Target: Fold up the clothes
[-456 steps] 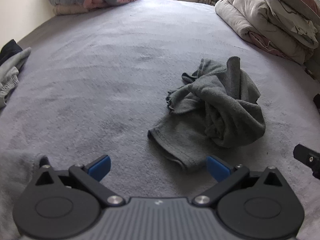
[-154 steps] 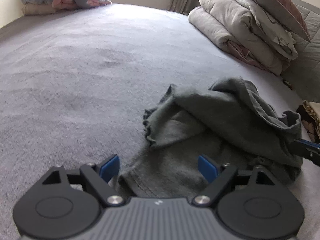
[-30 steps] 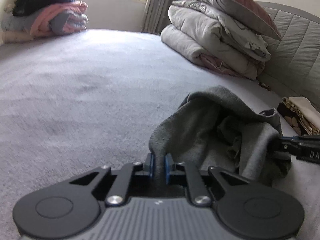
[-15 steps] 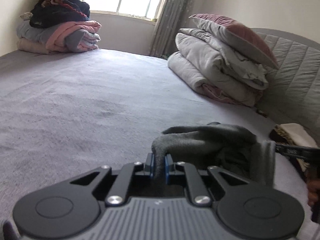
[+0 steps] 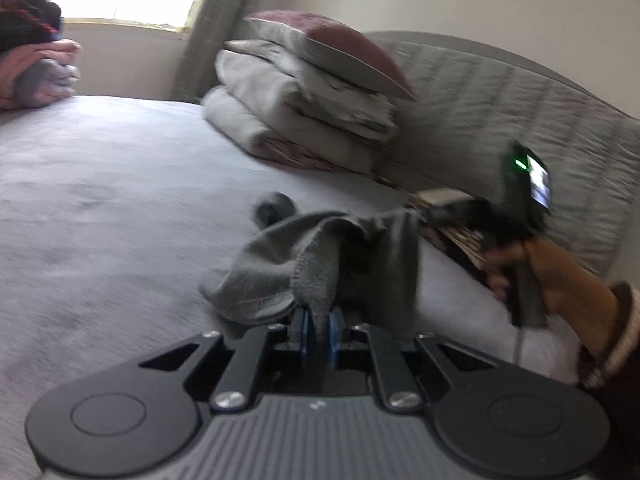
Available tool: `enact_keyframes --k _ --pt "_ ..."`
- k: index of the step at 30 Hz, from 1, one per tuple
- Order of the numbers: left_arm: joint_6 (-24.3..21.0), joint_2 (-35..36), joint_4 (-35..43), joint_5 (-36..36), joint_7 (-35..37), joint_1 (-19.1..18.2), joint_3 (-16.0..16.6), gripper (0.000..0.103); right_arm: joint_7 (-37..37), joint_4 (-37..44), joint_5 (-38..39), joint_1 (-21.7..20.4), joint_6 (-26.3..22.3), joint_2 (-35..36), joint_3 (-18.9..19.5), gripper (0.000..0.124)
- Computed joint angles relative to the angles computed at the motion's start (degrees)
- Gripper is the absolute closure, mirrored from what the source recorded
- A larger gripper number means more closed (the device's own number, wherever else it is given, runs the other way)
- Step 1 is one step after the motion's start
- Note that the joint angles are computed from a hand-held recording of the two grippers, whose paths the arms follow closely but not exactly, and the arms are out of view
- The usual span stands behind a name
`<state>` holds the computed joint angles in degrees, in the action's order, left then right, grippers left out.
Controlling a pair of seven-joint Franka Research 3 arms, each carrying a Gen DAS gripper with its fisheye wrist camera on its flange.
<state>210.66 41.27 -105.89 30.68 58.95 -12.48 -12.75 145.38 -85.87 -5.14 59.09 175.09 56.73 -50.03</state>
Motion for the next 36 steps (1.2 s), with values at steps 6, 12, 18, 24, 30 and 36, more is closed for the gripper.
enact_keyframes --k 6,12,18,24,30,36 --pt "-4.96 3.01 3.05 14.82 -5.24 6.62 -7.86 0.093 1.04 -3.01 0.54 2.16 0.26 -0.47 -2.16 0.116" --pt "-16.95 8.52 6.35 27.68 -5.63 17.47 -22.55 0.091 -0.58 -5.61 1.89 1.29 0.94 -2.56 -0.06 0.116" --pt "-23.48 12.99 7.69 26.99 3.52 22.95 -31.86 0.072 -4.05 -6.55 1.22 0.21 -0.18 -3.56 2.09 0.116" --pt "-28.14 18.23 8.99 23.41 13.35 27.88 -40.74 0.040 -5.07 -8.44 0.64 -2.39 -0.34 -5.30 5.35 0.116" --pt "-26.26 17.34 16.13 16.59 12.54 20.63 -34.22 0.038 -7.77 -12.03 2.62 -2.95 3.04 -7.45 7.02 0.116" --pt "-28.02 20.15 25.86 10.34 15.02 13.76 -30.17 0.038 -11.62 -13.75 6.20 -1.54 4.63 -7.44 6.35 0.116"
